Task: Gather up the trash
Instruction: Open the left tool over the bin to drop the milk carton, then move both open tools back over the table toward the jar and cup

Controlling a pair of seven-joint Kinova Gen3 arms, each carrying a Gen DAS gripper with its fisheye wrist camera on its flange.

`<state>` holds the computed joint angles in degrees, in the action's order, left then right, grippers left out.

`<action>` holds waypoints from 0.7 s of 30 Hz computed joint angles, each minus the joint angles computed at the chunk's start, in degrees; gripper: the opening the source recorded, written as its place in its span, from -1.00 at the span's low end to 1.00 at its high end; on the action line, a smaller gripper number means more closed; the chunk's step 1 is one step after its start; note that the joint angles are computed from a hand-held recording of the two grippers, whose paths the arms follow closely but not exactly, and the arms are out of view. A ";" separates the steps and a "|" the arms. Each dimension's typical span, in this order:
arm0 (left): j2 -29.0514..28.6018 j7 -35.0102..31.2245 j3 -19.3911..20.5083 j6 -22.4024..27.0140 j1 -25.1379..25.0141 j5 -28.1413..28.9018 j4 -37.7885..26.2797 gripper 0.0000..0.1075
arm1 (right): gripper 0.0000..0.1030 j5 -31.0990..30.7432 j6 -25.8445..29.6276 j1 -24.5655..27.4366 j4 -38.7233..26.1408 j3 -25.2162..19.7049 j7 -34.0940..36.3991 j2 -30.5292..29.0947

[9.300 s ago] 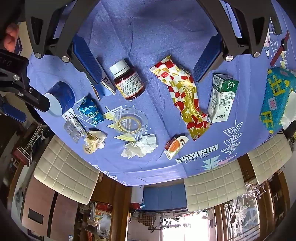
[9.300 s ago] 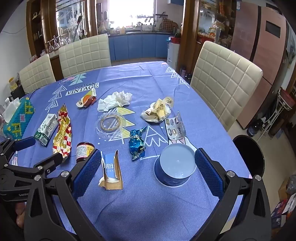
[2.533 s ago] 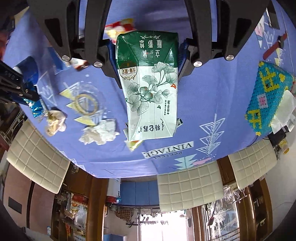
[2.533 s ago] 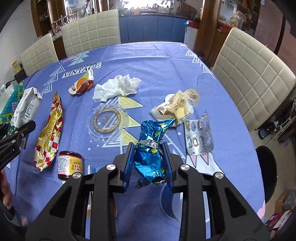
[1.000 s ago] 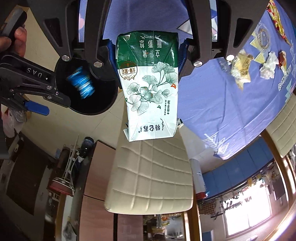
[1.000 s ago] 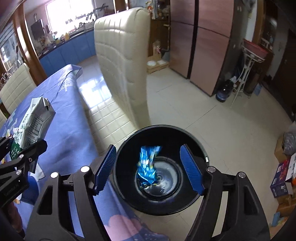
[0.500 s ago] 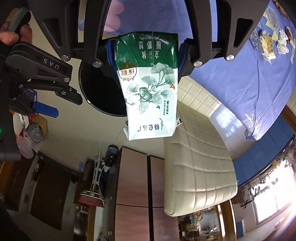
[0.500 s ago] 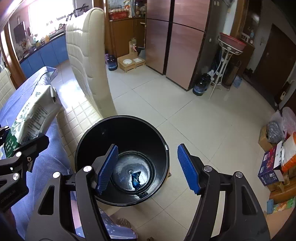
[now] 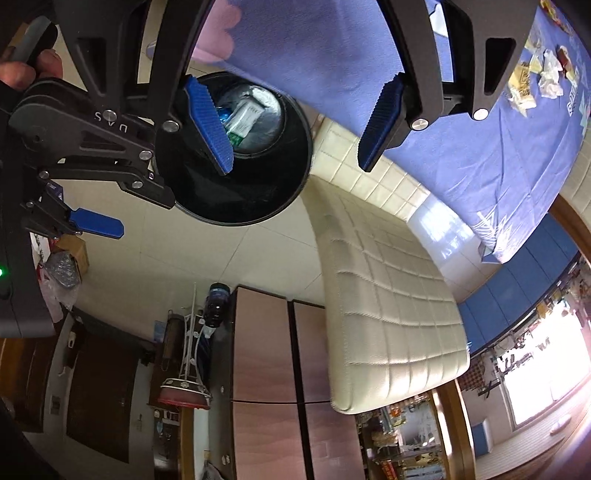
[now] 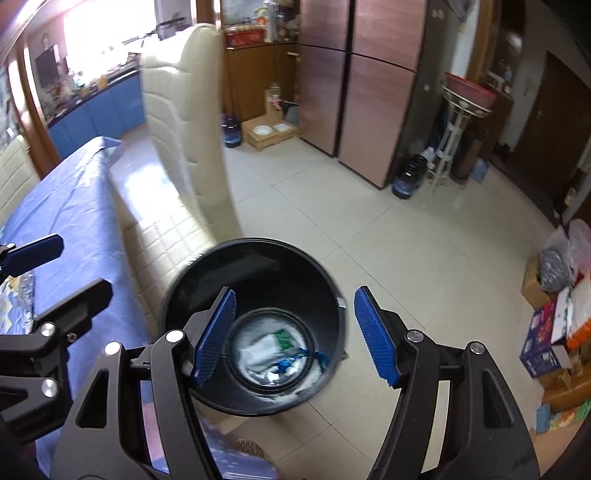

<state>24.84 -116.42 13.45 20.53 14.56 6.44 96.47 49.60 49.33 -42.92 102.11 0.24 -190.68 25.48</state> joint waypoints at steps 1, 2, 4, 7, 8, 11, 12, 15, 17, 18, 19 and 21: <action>-0.38 0.41 -0.77 -0.17 -0.07 -0.17 0.41 0.27 | 0.30 0.26 -0.32 0.00 -0.64 -0.23 0.73 0.28; -0.71 0.85 -1.29 -0.39 -0.14 -0.26 0.74 0.27 | 0.30 0.31 -0.66 0.05 -1.42 -0.48 1.79 0.59; -1.61 2.19 -2.34 -0.47 -0.87 -0.02 1.43 0.27 | 0.30 0.08 -1.57 0.10 -2.99 -0.86 4.27 1.24; -2.94 4.30 -3.96 -1.20 -2.08 -0.07 2.77 0.27 | 0.30 -0.34 -2.41 -0.57 -5.98 -0.96 8.66 2.70; -3.26 4.88 -4.40 -1.64 -2.45 -0.26 3.27 0.27 | 0.30 -0.49 -2.81 -0.93 -6.94 -0.87 9.90 3.21; -4.58 7.43 -6.54 -2.49 -3.10 -1.45 4.90 0.27 | 0.30 -1.70 -4.17 -1.86 -10.20 -0.67 14.04 4.75; -5.06 8.10 -6.98 -2.64 -3.85 -1.62 5.54 0.27 | 0.30 -2.35 -4.71 -2.11 -11.51 -0.74 15.78 5.40; -6.23 8.36 -6.18 -2.75 -7.77 -0.56 7.21 0.27 | 0.32 -4.44 -5.82 -3.35 -15.13 -0.52 19.88 7.23; -7.13 8.03 -5.64 -3.04 -10.75 0.85 8.53 0.28 | 0.33 -5.79 -7.09 -4.14 -17.17 -0.27 21.99 8.26; -7.74 8.04 -5.86 -3.64 -11.82 1.23 9.55 0.31 | 0.34 -6.53 -7.87 -4.46 -18.32 -0.27 23.20 8.83; -8.44 8.55 -6.69 -4.38 -12.52 1.30 10.60 0.34 | 0.38 -7.09 -8.04 -5.12 -19.48 -0.05 24.23 9.42; -9.37 9.36 -7.71 -5.25 -13.72 1.25 11.98 0.34 | 0.46 -7.96 -8.66 -6.63 -21.03 0.78 25.46 10.32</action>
<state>15.47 -107.06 5.75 15.28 0.84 7.69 108.45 41.64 40.66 -49.55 81.08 1.01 -165.21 35.80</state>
